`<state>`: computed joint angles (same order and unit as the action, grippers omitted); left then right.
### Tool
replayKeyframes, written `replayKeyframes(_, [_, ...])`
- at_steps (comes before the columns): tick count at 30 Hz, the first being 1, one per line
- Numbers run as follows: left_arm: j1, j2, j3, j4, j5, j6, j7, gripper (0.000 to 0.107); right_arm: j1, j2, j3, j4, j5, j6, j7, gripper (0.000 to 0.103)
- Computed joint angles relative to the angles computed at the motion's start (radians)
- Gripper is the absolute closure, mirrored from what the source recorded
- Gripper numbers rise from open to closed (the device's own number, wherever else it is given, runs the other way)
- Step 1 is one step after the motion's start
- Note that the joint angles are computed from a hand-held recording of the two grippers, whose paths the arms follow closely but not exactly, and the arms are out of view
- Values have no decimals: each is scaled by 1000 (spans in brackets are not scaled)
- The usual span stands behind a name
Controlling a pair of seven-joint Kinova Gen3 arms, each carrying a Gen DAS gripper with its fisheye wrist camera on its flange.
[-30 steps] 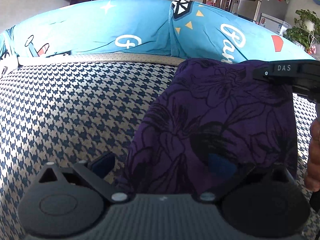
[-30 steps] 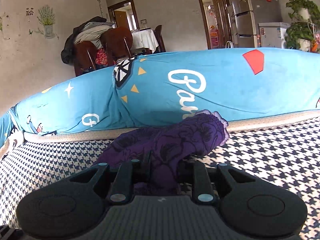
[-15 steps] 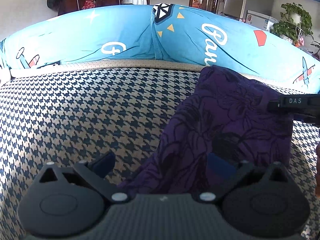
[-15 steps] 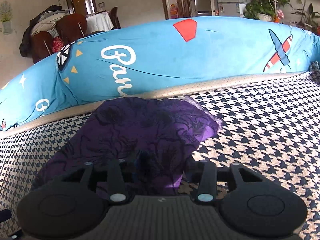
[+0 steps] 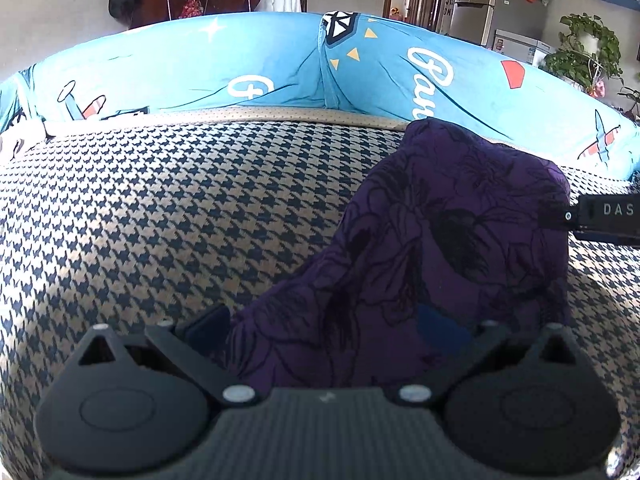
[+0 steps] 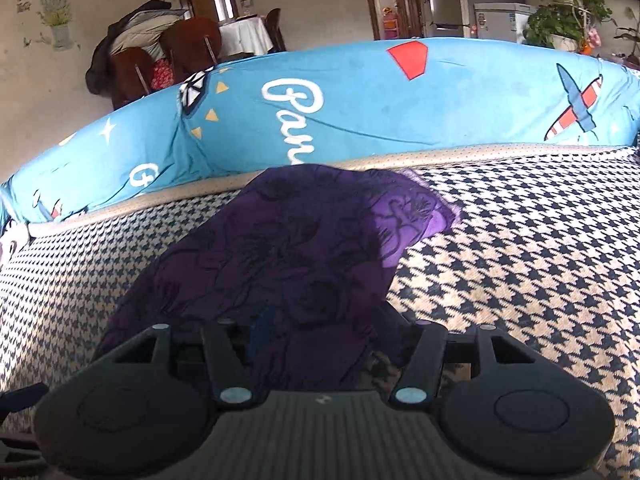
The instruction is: Fold clothes
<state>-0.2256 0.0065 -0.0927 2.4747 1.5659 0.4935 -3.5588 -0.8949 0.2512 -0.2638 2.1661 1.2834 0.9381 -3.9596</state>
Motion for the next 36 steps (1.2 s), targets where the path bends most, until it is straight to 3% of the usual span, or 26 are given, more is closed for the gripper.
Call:
replayKeyframes(5, [-38, -4, -30, 21, -42, 14, 22, 5, -55, 17, -23, -21, -25, 44, 50, 46])
replayKeyframes(12, [-89, -34, -52, 53, -83, 22, 20, 5, -100, 0, -41, 5, -27, 37, 14, 46])
replayKeyframes(24, [-136, -53, -70, 82, -149, 35, 14, 5, -131, -48, -122, 115, 169, -150, -120, 45])
replayKeyframes(30, [-144, -68, -78, 61, -278, 40, 149, 5, -149, -22, -155, 124, 253, -212, -123, 45])
replayKeyframes(36, [-145, -88, -98, 30, -423, 70, 310, 5, -173, 28, -166, 98, 277, -225, -31, 45])
